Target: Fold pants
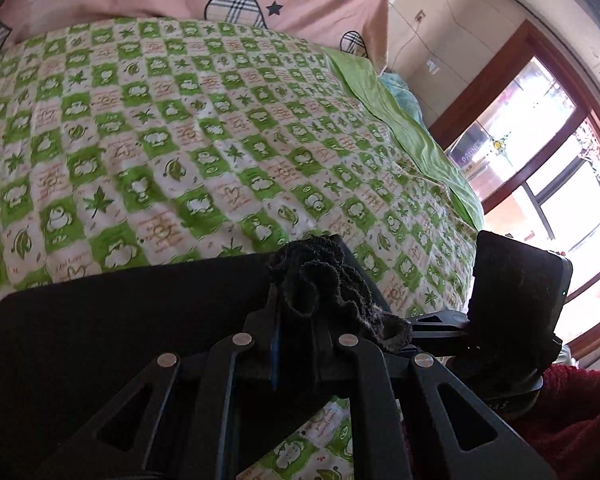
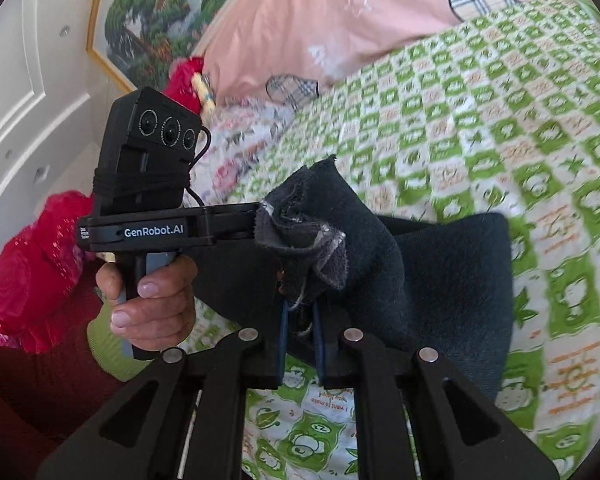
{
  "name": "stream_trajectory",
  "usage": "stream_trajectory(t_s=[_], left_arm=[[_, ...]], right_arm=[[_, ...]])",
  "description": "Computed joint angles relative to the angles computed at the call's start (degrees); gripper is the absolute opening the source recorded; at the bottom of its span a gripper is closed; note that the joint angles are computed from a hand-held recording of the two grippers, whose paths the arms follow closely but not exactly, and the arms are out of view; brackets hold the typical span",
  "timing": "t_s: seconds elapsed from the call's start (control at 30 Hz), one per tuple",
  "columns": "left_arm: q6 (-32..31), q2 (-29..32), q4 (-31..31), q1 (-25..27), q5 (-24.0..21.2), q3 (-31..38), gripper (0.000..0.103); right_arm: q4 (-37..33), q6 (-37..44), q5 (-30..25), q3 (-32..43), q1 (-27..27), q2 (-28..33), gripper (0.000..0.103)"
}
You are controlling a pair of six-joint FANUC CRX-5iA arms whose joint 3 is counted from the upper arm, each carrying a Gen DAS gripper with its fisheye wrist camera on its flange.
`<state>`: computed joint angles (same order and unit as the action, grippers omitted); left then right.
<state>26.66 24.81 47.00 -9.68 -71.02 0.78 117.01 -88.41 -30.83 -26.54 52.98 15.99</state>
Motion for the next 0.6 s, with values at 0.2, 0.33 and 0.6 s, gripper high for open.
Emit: stream_trajectory(t_s=[0.2, 0.33, 0.6], left_arm=[[1.59, -0.17, 0.6, 1.77, 2.31, -3.18, 0.009], [2.98, -1.38, 0.78, 2.5, 4.04, -5.15, 0.007], [5.96, -4.73, 1.8, 4.86, 7.86, -10.37, 0.011]], right_arm=[[-3.15, 3.49, 3.59, 1.95, -0.39, 1.64, 0.016], [-6.72, 7.55, 4.69, 3.22, -0.07, 2.42, 0.017], [-4.53, 8.18, 7.36, 4.44, -0.75, 2.87, 0.036]])
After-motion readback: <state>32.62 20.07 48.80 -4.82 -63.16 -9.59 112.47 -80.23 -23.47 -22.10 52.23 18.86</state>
